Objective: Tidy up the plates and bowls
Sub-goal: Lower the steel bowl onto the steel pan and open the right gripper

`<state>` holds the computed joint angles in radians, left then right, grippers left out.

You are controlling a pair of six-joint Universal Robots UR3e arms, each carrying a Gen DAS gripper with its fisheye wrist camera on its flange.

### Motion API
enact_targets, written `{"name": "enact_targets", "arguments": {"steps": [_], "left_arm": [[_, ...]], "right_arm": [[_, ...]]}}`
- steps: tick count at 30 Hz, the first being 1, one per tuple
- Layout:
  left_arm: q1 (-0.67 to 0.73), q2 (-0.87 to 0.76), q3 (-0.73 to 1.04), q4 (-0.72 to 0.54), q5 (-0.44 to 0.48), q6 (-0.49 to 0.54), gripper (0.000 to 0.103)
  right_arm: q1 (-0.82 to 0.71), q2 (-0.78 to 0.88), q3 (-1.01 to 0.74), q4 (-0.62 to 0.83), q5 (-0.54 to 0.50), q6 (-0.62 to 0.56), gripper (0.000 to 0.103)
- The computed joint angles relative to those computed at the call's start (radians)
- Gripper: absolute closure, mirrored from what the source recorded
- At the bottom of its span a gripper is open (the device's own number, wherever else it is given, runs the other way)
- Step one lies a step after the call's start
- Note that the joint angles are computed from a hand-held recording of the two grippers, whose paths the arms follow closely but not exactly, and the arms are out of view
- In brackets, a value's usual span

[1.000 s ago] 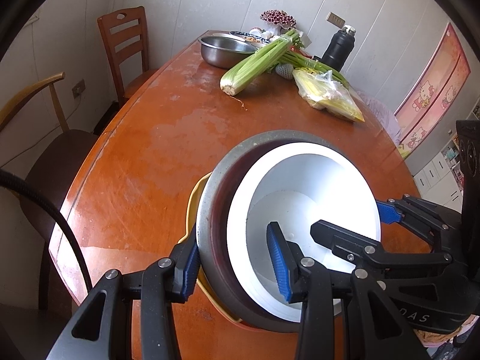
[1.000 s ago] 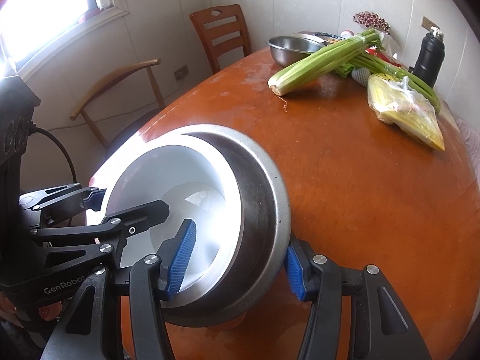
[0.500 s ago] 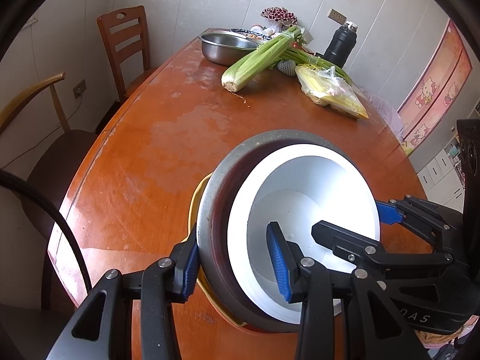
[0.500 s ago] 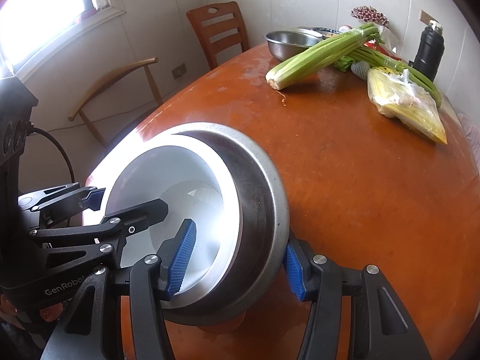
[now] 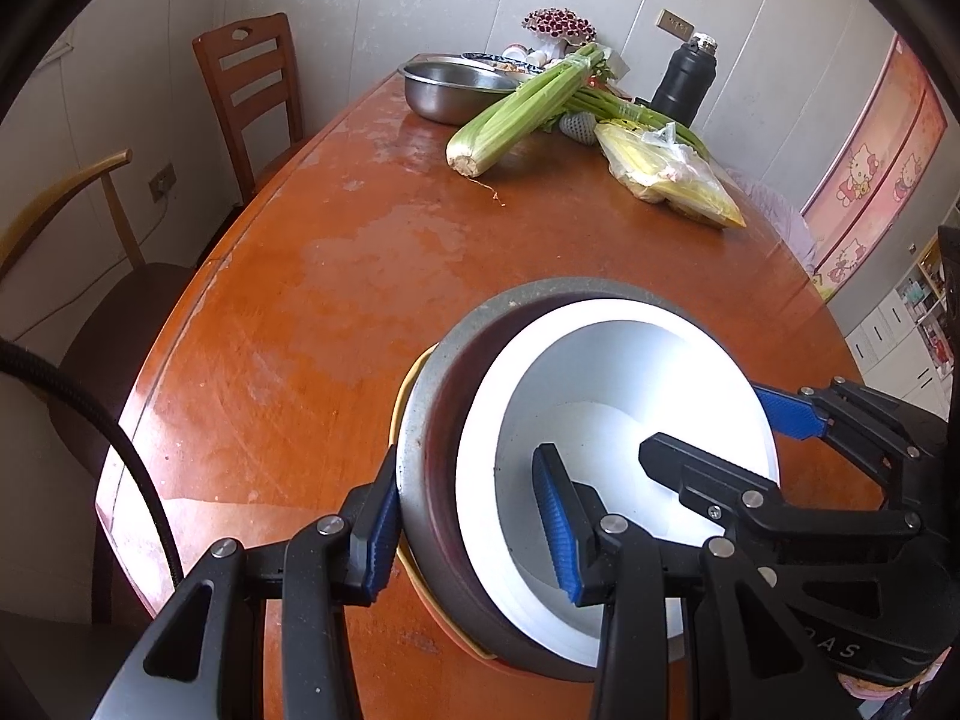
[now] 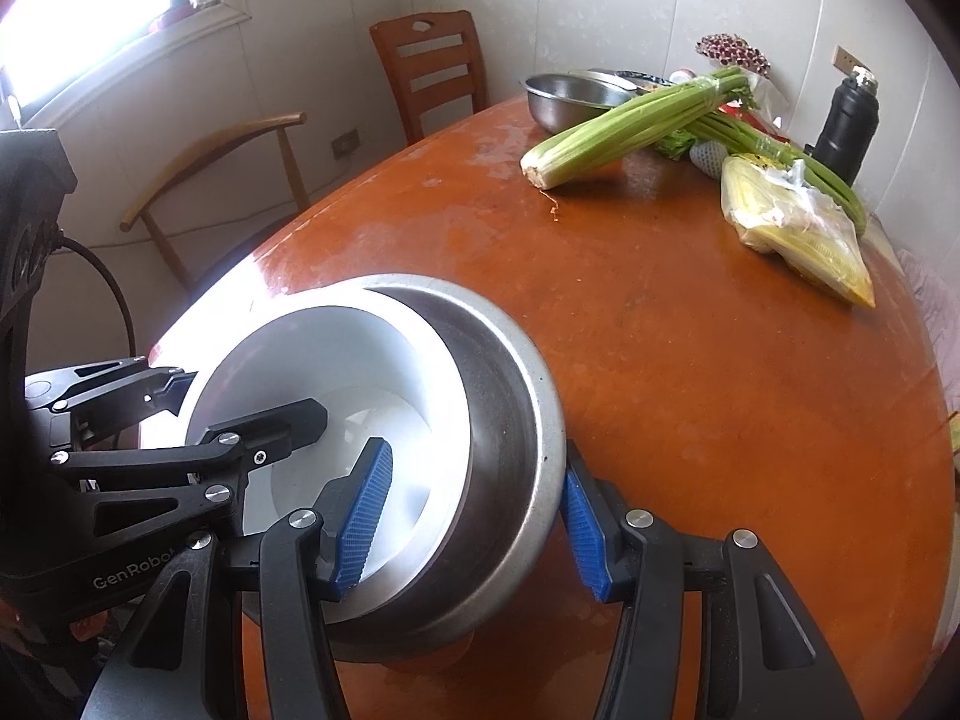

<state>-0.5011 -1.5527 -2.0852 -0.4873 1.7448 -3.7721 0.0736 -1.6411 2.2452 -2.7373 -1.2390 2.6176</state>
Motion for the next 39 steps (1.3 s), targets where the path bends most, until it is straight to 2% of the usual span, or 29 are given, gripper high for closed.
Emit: {"name": "enact_targets", "arguments": {"steps": [3,23,39], "left_arm": [[-0.003,-0.001,-0.003,0.004,0.006,0.001,0.062],[-0.015,-0.004,0.017,-0.019,0.019,-0.001,0.058],[-0.028,0.049,-0.005,0.001,0.042,-0.001,0.049]], "right_arm": [[0.012,0.006,0.014,-0.043,-0.02,0.007,0.046],[0.005,-0.019,0.059,-0.087,-0.032,0.012,0.046],[-0.02,-0.038,0.071,-0.089,-0.015,0.002,0.046]]}}
